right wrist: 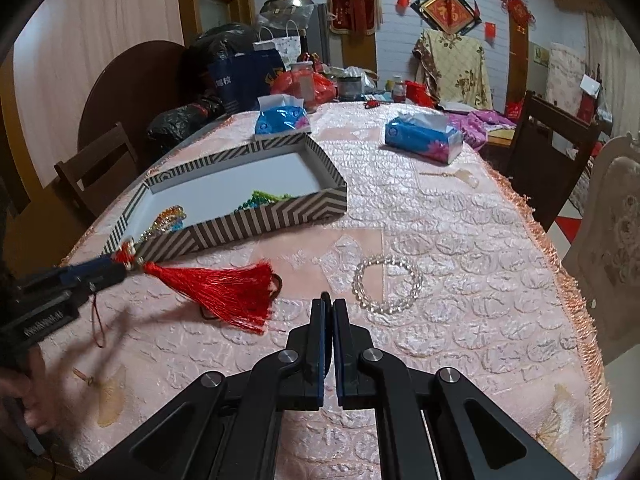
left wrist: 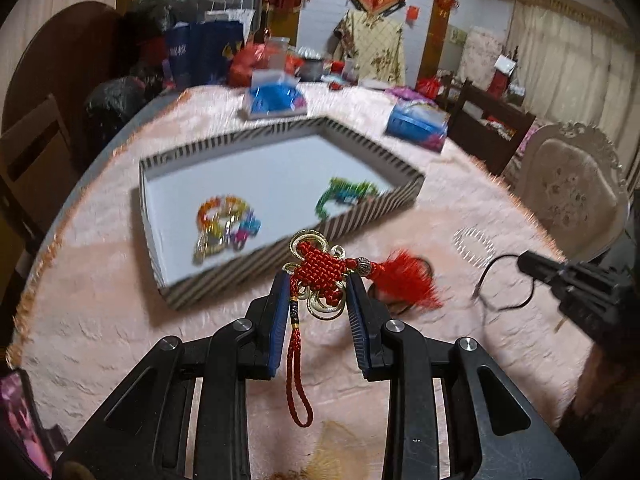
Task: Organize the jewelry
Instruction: 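Carry the red knot tassel with the left tool while the right tool carries the hair tie to the box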
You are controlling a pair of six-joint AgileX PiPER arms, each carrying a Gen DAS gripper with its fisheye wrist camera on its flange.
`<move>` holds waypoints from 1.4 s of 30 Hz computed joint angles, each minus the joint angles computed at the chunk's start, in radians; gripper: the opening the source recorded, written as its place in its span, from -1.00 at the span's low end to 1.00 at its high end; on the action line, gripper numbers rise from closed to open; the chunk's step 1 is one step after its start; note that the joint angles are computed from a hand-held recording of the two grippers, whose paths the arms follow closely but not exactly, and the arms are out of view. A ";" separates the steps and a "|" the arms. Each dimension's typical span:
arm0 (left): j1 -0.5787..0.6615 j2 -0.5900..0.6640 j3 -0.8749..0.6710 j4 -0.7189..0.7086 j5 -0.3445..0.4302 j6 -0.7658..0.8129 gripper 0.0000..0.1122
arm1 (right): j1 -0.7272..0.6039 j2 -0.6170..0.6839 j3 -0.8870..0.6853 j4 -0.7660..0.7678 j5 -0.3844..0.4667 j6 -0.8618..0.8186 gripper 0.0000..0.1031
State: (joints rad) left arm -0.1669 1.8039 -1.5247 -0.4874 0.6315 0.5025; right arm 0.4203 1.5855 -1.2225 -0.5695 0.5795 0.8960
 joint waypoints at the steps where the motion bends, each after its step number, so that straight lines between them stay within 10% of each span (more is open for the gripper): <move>1: 0.000 -0.005 -0.009 -0.004 0.006 0.000 -0.52 | 0.001 -0.001 -0.003 0.000 0.002 -0.002 -0.94; 42: 0.046 0.087 -0.253 0.082 0.168 -0.087 -0.52 | -0.013 0.038 -0.196 0.177 0.069 -0.279 -0.94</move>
